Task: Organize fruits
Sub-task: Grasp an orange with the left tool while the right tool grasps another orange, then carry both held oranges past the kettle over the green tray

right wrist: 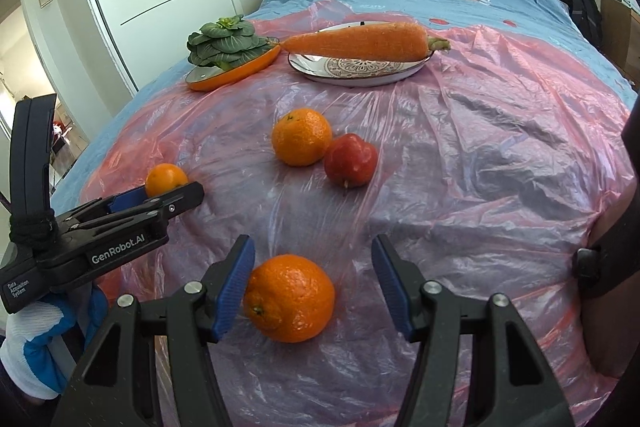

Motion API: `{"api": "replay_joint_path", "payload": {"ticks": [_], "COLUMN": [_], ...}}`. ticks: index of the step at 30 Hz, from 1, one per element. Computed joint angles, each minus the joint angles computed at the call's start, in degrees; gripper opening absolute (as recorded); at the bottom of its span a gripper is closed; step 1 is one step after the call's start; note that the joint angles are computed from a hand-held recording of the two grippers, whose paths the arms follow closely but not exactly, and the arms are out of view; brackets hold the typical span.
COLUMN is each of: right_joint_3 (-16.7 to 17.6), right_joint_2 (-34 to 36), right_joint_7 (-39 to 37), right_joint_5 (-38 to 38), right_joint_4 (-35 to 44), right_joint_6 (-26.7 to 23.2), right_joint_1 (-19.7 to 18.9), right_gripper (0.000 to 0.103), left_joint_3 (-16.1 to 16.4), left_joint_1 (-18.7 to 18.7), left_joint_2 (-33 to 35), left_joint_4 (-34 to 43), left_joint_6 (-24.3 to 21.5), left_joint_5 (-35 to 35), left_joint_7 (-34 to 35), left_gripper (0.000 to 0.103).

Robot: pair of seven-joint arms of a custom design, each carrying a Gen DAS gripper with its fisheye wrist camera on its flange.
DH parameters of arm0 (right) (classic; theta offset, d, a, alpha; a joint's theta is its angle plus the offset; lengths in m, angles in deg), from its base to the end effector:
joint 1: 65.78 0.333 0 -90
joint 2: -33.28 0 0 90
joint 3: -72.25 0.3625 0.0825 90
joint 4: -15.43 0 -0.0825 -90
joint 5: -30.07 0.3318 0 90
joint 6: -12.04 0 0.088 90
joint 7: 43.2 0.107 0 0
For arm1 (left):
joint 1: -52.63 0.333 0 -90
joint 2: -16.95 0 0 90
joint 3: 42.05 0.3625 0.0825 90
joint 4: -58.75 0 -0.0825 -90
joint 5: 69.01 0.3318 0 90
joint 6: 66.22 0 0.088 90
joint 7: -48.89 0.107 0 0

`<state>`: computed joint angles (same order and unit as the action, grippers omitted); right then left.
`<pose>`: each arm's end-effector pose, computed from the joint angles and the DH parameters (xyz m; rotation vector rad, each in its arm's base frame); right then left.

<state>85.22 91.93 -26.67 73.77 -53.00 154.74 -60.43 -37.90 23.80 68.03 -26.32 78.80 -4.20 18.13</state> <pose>0.7603 0.1777 0.2464 -2.2553 0.7862 -0.0385 0.6466 -0.3221 0.2185 -2.2565 1.0175 -0.5891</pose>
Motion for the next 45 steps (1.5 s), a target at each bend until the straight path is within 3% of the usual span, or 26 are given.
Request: {"api": "replay_joint_path", "payload": {"ticks": [8,12,30,45], "right_joint_3": [1.1,1.1,2.4,1.5], "right_joint_2": [-3.6,-4.0,-2.0,-2.7], "right_joint_7": [-6.7,-8.7,-12.6,-12.5], "right_joint_5": [2.5,3.1,7.6,7.9], "right_joint_4": [-8.7,-9.9,-7.6,-8.2], "right_joint_6": [3.7,5.2,0.9,1.4], "right_joint_1": [-0.9,-0.8,-3.2,-2.3], "right_gripper": [0.103,0.080,0.079,0.079], "left_joint_3": [1.4,1.3,0.5,-0.3], "left_joint_1": [0.4,0.5,0.8,-0.4], "left_joint_2": [-1.1,-1.3,-1.5,-1.6], "left_joint_4": [-3.1,-3.4,-3.2,-1.2], "left_joint_6": [4.6,4.6,3.9,0.5], "left_joint_5": [3.8,4.9,6.5,4.0], "left_joint_7": [-6.4,-7.7,-6.8,-1.0], "left_gripper": [0.047,0.040,0.039,0.039]}}
